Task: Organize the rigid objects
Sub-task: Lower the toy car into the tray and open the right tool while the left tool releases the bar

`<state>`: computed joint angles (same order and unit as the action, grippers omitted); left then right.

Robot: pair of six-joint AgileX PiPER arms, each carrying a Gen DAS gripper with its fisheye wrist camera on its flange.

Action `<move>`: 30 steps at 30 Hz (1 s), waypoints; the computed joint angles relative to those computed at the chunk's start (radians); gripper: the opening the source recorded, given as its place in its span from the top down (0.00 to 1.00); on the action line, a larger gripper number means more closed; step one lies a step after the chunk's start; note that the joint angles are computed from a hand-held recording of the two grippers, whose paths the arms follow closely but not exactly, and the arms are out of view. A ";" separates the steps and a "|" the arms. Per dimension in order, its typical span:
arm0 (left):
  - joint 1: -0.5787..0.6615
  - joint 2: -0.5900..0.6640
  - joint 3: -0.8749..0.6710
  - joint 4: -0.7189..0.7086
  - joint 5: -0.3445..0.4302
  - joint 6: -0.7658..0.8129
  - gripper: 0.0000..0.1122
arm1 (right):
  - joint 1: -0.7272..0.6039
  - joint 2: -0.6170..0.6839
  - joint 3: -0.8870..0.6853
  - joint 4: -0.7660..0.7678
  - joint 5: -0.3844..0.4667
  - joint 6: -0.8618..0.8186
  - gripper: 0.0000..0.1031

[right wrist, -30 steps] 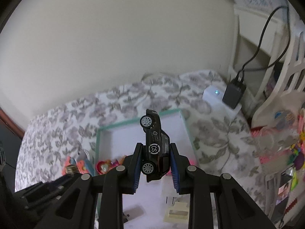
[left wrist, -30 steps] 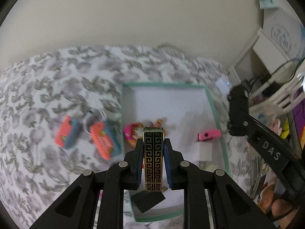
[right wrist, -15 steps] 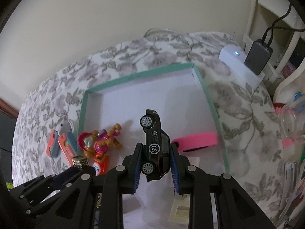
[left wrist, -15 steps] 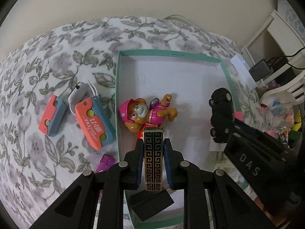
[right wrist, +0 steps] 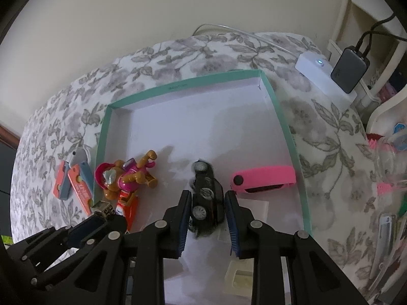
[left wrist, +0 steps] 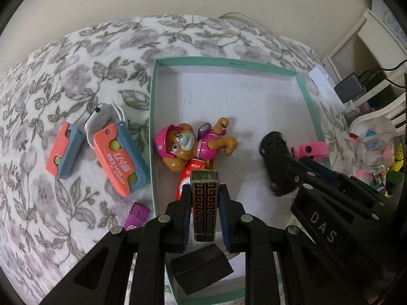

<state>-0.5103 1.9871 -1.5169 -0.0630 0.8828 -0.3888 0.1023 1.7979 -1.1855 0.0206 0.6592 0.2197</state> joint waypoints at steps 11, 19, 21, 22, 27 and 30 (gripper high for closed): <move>0.026 -0.061 -0.002 -0.042 0.016 0.029 0.75 | 0.002 -0.063 -0.040 -0.014 0.052 0.015 0.71; 0.059 -0.139 -0.007 -0.036 0.022 0.010 0.54 | 0.029 -0.157 -0.066 -0.083 0.070 0.071 0.70; 0.066 -0.156 -0.007 0.000 0.024 -0.019 0.50 | 0.036 -0.173 -0.068 -0.100 0.070 0.087 0.70; 0.071 -0.162 -0.006 0.019 0.024 -0.032 0.49 | 0.040 -0.179 -0.069 -0.106 0.072 0.094 0.70; 0.119 -0.187 0.014 0.064 0.020 -0.065 0.40 | 0.046 -0.183 -0.071 -0.119 0.073 0.110 0.64; 0.165 -0.194 0.031 0.072 0.020 -0.081 0.34 | 0.051 -0.184 -0.063 -0.126 0.065 0.124 0.46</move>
